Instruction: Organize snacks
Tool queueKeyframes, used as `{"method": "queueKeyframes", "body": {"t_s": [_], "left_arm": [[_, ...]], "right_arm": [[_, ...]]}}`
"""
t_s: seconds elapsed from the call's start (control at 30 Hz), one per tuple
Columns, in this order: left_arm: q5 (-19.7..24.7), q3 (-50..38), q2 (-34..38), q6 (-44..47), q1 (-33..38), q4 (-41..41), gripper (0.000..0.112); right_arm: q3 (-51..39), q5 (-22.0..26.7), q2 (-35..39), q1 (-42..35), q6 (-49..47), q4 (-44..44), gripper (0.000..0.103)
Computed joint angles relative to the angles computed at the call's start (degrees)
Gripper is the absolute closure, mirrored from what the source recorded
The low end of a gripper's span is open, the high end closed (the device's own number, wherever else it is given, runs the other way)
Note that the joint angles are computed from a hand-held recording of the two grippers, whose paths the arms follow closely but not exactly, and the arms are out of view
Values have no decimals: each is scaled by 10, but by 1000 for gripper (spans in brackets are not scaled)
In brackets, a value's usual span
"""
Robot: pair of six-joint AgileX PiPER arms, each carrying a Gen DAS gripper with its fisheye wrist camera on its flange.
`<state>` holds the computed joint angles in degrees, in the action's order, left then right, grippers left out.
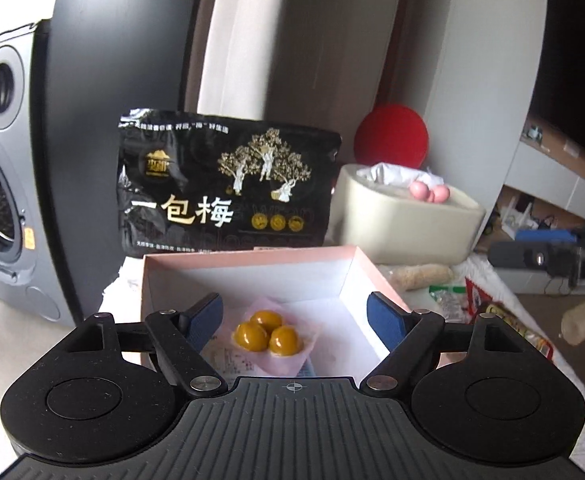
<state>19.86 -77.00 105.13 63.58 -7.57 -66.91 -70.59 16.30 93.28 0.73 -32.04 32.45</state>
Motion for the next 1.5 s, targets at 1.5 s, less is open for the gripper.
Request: {"method": "queueKeyframes", "body": {"t_s": [1.5], "left_arm": [[151, 240, -59, 176, 4, -160, 30]], "right_arm": [[-394, 318, 306, -101, 107, -75, 37]]}}
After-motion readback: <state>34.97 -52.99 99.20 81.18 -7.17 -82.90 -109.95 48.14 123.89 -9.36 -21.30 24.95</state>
